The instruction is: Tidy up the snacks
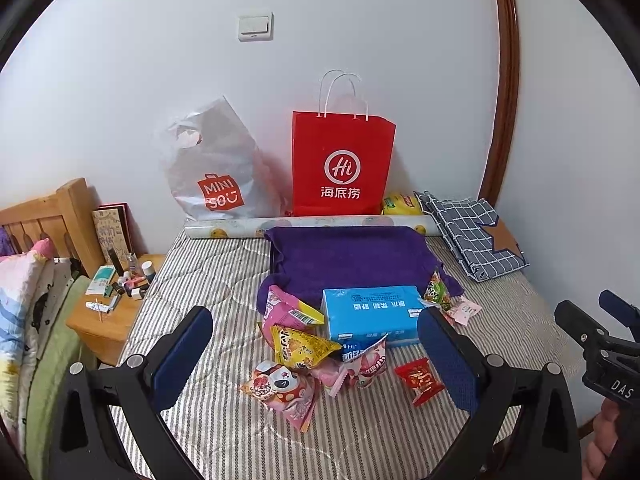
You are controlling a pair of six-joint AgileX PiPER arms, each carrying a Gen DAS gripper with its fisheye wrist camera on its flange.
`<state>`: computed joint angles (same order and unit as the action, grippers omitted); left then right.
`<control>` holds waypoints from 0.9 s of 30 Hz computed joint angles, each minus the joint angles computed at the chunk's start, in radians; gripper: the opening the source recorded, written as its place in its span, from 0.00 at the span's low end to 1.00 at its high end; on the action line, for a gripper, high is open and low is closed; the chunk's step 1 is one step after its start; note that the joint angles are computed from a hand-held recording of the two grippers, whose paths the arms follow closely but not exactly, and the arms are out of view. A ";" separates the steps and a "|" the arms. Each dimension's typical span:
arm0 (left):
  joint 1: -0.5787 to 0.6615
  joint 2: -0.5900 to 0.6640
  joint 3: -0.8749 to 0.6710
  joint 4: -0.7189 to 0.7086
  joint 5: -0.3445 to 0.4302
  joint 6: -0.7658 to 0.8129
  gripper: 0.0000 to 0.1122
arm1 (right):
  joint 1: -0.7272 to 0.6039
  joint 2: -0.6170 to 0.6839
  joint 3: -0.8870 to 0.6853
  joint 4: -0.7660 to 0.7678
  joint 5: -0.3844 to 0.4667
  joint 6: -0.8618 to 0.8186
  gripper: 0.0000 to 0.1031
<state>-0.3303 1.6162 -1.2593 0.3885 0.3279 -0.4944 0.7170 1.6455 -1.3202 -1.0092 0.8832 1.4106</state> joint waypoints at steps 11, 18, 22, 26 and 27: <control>-0.001 0.002 0.003 -0.010 -0.001 0.002 0.91 | 0.006 0.002 0.005 -0.002 -0.006 0.014 1.00; 0.008 0.010 -0.001 -0.032 0.002 0.024 0.91 | 0.006 0.012 0.005 0.002 -0.019 0.005 1.00; 0.023 0.025 -0.013 -0.090 0.009 0.082 0.91 | -0.009 0.016 0.020 0.009 -0.048 0.015 1.00; 0.028 0.051 -0.026 -0.023 0.027 0.019 0.91 | -0.016 0.059 -0.001 0.015 -0.030 0.017 1.00; 0.034 0.057 -0.027 -0.037 0.025 0.036 0.91 | -0.018 0.065 -0.002 0.018 -0.032 0.019 1.00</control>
